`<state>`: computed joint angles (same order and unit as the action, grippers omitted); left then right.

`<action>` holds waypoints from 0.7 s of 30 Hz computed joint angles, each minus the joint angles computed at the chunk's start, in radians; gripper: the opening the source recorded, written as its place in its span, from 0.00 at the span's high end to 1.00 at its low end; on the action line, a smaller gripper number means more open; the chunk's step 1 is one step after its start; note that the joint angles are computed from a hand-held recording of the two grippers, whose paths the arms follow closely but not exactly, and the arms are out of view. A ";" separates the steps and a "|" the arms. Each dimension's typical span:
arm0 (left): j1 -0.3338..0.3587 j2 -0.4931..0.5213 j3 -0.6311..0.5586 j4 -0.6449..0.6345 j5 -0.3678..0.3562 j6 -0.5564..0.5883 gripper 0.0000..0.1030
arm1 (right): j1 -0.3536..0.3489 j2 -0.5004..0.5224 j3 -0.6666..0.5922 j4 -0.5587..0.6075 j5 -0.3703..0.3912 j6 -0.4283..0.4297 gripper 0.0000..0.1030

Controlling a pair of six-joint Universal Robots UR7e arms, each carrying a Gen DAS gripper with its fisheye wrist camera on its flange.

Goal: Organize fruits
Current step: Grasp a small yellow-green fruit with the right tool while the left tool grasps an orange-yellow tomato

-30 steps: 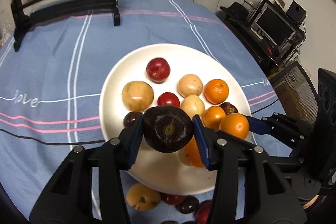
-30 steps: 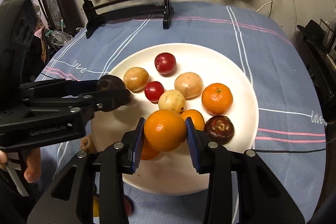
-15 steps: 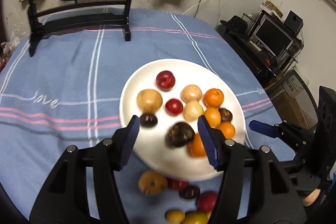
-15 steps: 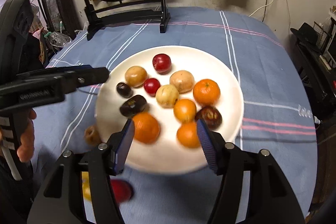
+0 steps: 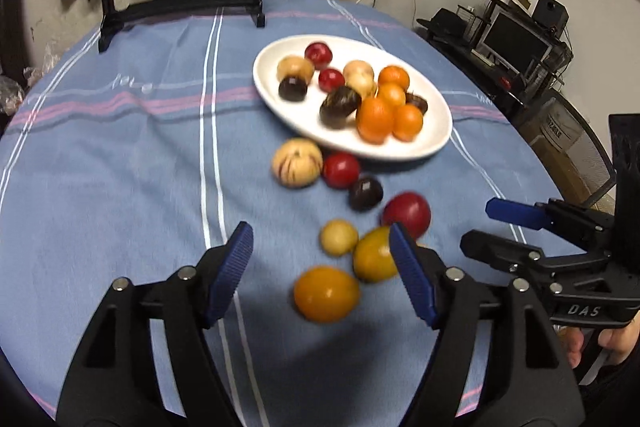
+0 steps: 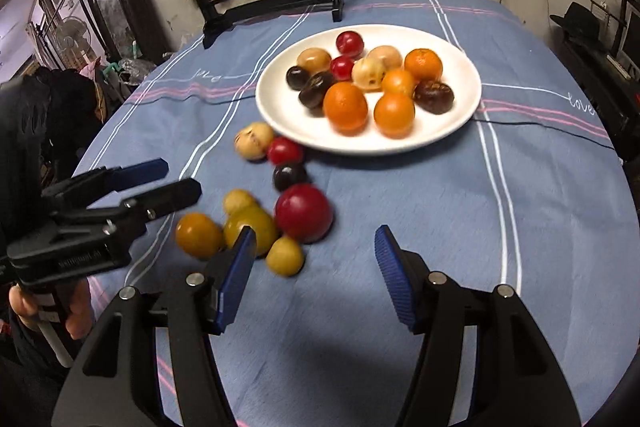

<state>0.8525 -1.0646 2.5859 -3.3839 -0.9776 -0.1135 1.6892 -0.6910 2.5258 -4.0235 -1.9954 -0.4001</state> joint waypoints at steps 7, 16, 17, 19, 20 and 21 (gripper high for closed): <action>0.015 -0.043 0.046 -0.012 -0.003 -0.029 0.19 | 0.012 0.037 -0.005 0.039 -0.020 0.030 0.39; 0.015 -0.109 0.101 0.010 0.001 -0.055 0.16 | -0.004 0.123 -0.050 -0.012 -0.012 -0.041 0.50; 0.013 -0.114 0.107 0.012 -0.003 -0.057 0.16 | -0.006 0.127 -0.058 -0.002 -0.011 -0.048 0.57; 0.011 -0.118 0.116 0.008 -0.015 -0.056 0.16 | -0.009 0.150 -0.081 -0.012 -0.019 -0.074 0.62; 0.010 -0.115 0.118 0.006 -0.023 -0.054 0.16 | -0.010 0.162 -0.089 -0.023 -0.025 -0.087 0.69; 0.010 -0.108 0.118 0.003 -0.032 -0.051 0.16 | -0.009 0.177 -0.098 -0.046 -0.045 -0.098 0.75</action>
